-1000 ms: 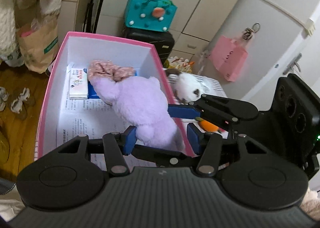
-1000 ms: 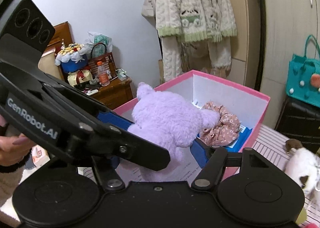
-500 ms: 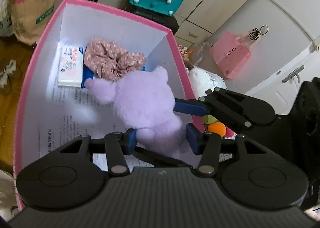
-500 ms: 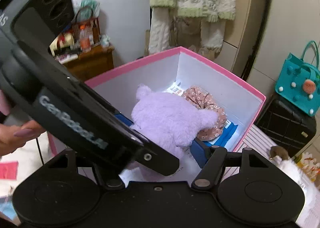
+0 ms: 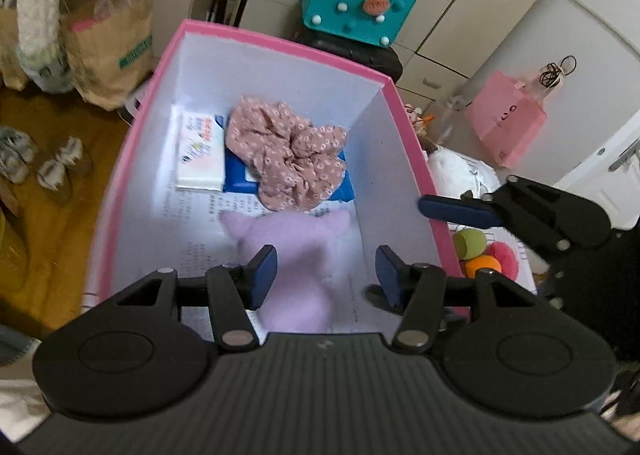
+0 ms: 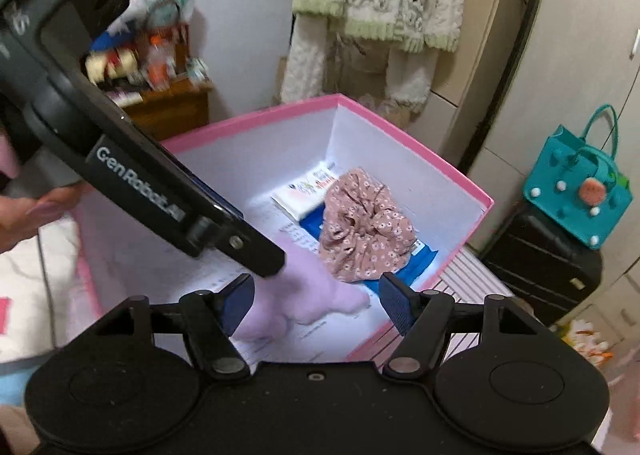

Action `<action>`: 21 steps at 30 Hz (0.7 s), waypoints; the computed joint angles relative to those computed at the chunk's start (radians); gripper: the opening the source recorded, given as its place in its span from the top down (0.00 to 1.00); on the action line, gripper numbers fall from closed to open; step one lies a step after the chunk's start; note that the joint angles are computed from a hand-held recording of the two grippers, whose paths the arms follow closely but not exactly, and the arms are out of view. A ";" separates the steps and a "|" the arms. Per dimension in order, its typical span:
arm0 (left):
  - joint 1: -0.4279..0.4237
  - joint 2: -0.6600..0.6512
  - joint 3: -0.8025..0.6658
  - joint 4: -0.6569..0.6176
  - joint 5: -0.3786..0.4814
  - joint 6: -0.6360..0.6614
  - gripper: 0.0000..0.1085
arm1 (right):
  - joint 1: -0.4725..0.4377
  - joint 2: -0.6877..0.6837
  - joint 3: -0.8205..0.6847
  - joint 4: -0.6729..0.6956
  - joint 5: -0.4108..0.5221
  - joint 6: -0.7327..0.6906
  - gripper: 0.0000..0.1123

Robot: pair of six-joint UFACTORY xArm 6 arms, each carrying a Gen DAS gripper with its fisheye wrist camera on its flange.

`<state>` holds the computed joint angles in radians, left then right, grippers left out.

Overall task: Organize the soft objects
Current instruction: 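Lower the bear into the pink box and open both grippers, then move both open grippers toward the orange sponge and pink pompom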

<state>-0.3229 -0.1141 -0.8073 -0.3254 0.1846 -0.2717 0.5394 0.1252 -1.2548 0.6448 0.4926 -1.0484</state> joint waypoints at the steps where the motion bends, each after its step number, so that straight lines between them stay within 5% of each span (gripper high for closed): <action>1: 0.003 -0.022 0.012 0.077 0.008 -0.059 0.49 | -0.010 -0.016 0.006 0.039 0.025 -0.028 0.35; 7: -0.004 -0.154 0.043 0.388 0.111 -0.298 0.46 | -0.077 -0.139 0.070 0.175 0.148 -0.107 0.35; 21: -0.238 -0.315 -0.019 0.676 0.410 -0.466 0.40 | -0.243 -0.388 0.205 0.292 0.381 -0.214 0.35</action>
